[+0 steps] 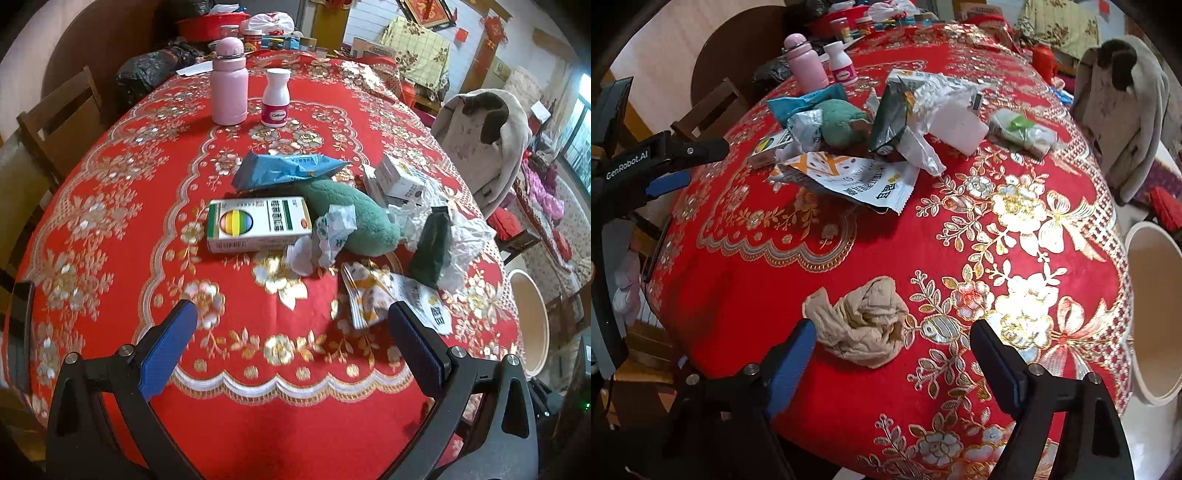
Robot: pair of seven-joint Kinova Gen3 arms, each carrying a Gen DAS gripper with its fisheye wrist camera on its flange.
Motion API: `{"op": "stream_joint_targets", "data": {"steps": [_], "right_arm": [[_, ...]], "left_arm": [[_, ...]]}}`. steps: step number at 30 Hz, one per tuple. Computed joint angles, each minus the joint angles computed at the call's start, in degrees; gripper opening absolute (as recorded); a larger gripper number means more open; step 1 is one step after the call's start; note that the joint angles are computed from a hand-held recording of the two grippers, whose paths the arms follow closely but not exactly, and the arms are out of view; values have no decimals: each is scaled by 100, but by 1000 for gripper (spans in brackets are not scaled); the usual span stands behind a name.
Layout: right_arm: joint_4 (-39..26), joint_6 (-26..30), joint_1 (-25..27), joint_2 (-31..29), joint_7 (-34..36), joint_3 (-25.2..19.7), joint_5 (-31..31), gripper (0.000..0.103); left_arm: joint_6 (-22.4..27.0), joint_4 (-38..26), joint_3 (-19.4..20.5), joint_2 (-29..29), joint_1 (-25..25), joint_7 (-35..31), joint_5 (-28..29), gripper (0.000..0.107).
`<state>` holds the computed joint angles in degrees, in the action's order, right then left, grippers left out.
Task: Collect trash
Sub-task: 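Grasp the beige cloth with the right tool while the left tool grasps a clear plastic wrapper, then carry both items over the beige bin and open both tools to drop them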
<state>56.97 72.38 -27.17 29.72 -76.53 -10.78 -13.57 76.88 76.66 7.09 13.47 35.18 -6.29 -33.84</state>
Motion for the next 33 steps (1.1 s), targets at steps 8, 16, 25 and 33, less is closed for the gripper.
{"op": "stream_joint_targets", "data": {"steps": [8,16,25,33], "right_arm": [[-227,66,-22,268,-196,-25,-128,40],[-711,317,-33,478,-429,12,-179,24],[-1112,347,74,540,-819,121,-201,24],[-1222,94,481,520,-788,104,-288,24]], "left_arm": [[-777,69,-239,94,-475,-819,211,96],[-1221,-190,-263,479,-1224,-2462,1248,49],[-2084,240,-216,-72,-1938,-3711,2646,11],[-1384,-851,-196,154,-1530,-3703,2397,9]]}}
